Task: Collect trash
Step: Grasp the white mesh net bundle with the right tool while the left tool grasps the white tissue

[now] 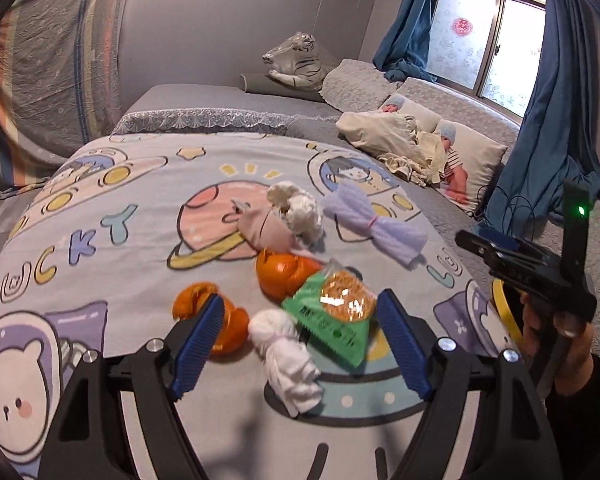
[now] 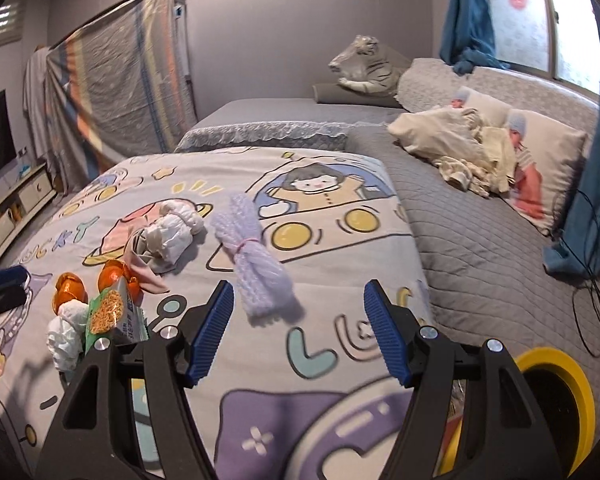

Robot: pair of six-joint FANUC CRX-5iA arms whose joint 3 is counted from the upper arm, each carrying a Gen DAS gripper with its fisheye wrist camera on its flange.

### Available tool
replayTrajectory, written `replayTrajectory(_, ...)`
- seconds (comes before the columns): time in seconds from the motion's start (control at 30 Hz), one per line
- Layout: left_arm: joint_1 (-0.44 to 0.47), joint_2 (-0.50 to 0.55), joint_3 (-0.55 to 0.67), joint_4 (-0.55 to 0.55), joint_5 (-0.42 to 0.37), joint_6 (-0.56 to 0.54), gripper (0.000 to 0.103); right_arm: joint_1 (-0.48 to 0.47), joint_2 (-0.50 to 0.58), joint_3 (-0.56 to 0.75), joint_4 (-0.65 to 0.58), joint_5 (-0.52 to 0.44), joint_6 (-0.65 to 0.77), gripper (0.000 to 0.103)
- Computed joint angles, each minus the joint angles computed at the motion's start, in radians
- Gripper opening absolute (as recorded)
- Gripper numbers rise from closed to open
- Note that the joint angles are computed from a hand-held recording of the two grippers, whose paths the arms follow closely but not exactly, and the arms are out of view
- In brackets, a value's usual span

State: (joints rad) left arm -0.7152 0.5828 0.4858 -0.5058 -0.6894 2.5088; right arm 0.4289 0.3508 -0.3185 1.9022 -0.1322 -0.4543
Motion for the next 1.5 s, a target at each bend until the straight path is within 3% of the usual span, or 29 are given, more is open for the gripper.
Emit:
replayTrajectory(0.17,0.006,0.005,-0.032,0.054,0.006,-0.004,0.075,0.043,0.061,0.054,-0.167,-0.014,0.185,0.064)
replayTrajectory(0.57,0.018,0.043,-0.016,0.143,-0.015,-0.062,0.074,0.175,0.194,0.250,-0.797,-0.141,0.822,0.064)
replayTrajectory(0.7,0.018,0.057,0.000,0.158,-0.026,-0.082,0.072,0.194,0.232,0.324,-0.944,-0.183,0.967,0.064)
replayTrajectory(1.13,0.027,0.123,0.093,0.223,-0.091,-0.160,0.062,0.231,0.344,0.551,-1.236,-0.346,1.285,0.062)
replayTrajectory(1.37,0.022,0.173,0.187,0.213,-0.169,-0.186,0.048,0.236,0.378,0.620,-1.315,-0.401,1.364,0.041)
replayTrajectory(1.5,0.024,0.197,0.225,0.213,-0.205,-0.201,0.040,0.235,0.383,0.633,-1.339,-0.412,1.382,0.035)
